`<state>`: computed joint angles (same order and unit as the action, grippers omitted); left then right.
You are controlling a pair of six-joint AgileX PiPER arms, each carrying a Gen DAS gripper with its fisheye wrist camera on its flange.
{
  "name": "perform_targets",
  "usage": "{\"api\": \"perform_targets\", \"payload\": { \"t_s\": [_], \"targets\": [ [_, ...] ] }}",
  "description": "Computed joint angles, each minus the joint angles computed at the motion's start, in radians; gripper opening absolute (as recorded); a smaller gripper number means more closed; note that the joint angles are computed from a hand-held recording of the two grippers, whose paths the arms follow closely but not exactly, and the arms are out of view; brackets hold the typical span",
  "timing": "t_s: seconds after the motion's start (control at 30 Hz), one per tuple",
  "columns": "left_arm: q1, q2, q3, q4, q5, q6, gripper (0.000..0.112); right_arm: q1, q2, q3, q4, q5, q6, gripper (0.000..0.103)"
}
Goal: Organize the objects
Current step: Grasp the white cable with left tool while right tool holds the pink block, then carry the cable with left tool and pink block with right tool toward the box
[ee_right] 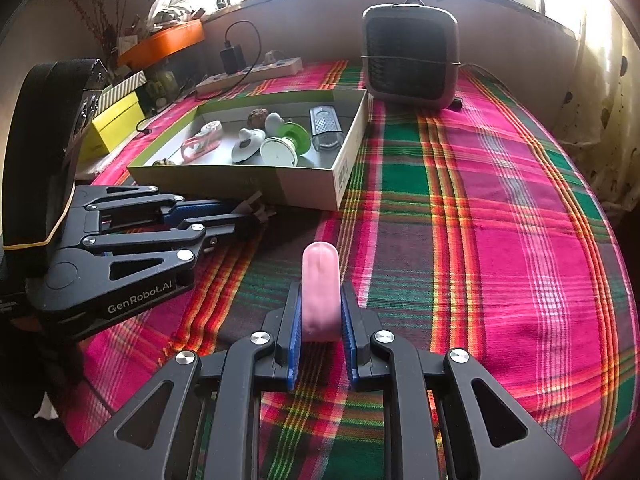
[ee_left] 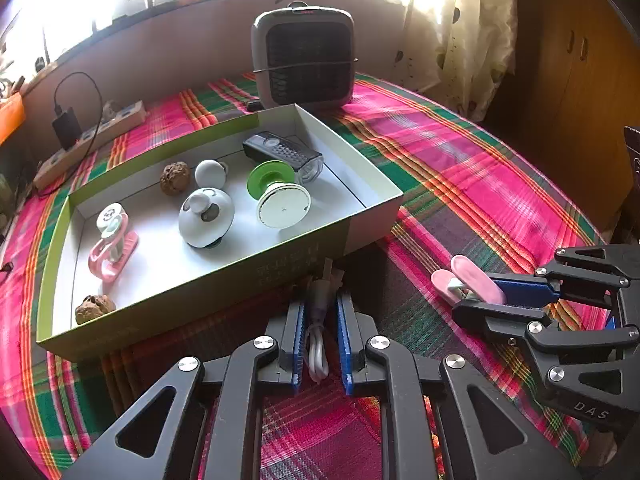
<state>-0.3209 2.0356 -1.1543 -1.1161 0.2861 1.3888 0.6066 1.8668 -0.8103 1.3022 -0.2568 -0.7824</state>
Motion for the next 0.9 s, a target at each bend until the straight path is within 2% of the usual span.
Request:
{"api": "perform_targets", "payload": {
  "t_s": [0.6,0.9],
  "targets": [
    [0.001,-0.001,0.002,-0.013,0.002,0.006,0.012,-0.002,0.003,0.001,0.001,-0.003,-0.005,0.019],
    [0.014,-0.027,0.041,-0.1,0.008,0.094,0.012,0.01,0.0,0.001,-0.002,-0.016,0.014,0.019]
  ]
}}
